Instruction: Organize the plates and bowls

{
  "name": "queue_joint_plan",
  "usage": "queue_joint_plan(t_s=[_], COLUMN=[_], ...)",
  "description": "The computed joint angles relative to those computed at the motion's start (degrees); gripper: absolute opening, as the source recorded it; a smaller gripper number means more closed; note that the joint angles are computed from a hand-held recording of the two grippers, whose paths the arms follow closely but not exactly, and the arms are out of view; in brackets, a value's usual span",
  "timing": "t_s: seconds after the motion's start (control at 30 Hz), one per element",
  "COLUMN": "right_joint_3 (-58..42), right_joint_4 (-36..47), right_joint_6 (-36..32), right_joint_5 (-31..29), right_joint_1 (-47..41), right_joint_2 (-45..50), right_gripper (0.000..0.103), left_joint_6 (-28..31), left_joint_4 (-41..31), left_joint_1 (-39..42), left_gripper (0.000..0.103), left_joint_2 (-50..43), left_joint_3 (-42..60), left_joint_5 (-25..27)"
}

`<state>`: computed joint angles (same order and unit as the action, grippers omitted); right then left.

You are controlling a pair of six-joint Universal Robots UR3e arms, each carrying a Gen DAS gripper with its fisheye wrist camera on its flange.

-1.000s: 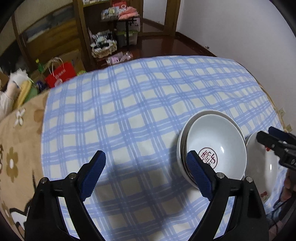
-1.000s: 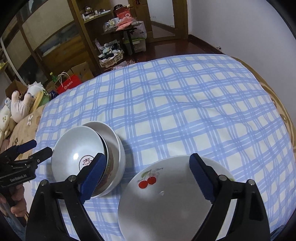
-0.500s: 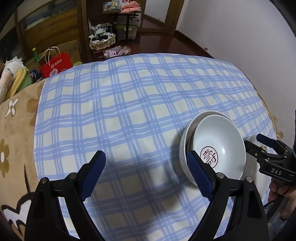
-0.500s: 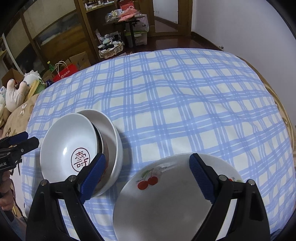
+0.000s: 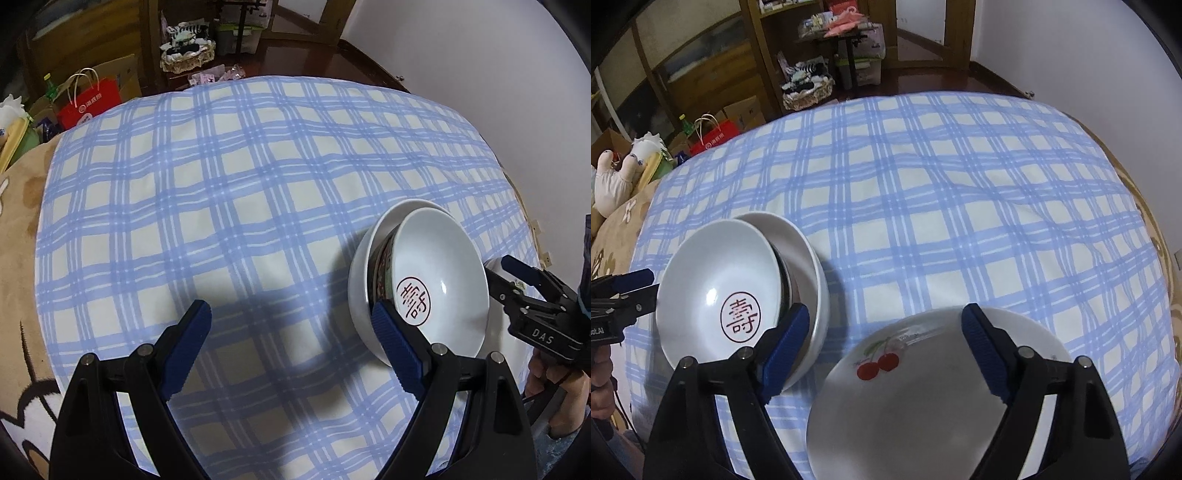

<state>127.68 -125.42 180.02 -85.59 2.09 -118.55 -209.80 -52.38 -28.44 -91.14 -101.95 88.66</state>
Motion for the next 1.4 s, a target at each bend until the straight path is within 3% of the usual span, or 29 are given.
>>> queue_joint_plan(t_s=[0.17,0.6,1.07,1.13,1.23,1.27,1.33,1.4], right_joint_3=[-0.83,-3.65,-8.35,-8.67,-9.79,-10.17,-10.52,-10.66], right_joint_4=[1.77,4.76,7.38,8.01,9.81,10.09,10.93,11.84], right_joint_6=[-0.42,-0.67,0.8,-0.55,-1.32,-1.15,-1.38,-0.77], right_joint_5=[-0.73,-1.7,-5.73,-4.25,-1.76,-1.48,0.42,2.73], right_joint_1=[0.15,1.03,3.97,3.83,3.39,3.82,3.47,2.77], right_joint_2=[0.1,1.32,5.94,5.63,5.84,6.14,6.29,6.21], right_gripper=[0.088,0.088,0.088,0.075,0.057,0.052,0.032,0.021], left_joint_6=[0.52,1.25,3.27,3.31,3.29,3.41,3.2,3.5], left_joint_4=[0.36,-1.26,-7.11,-8.6,-8.22,-7.86,-7.88,-7.43], left_joint_1=[1.91,1.42,-1.2,-1.93,-1.61,-1.48,-1.75,-2.25], left_gripper=[0.087,0.087,0.086,0.083,0.069,0.062,0.052,0.036], left_joint_2=[0.55,-0.65,-5.4,-6.14,-5.91,-5.74,-5.86,-6.01], left_joint_3=[-1.22,0.72,8.5,9.85,9.72,9.54,9.98,10.3], left_joint_5=[-3.36,-3.74,1.69,2.6,0.65,-0.34,-0.89,-1.45])
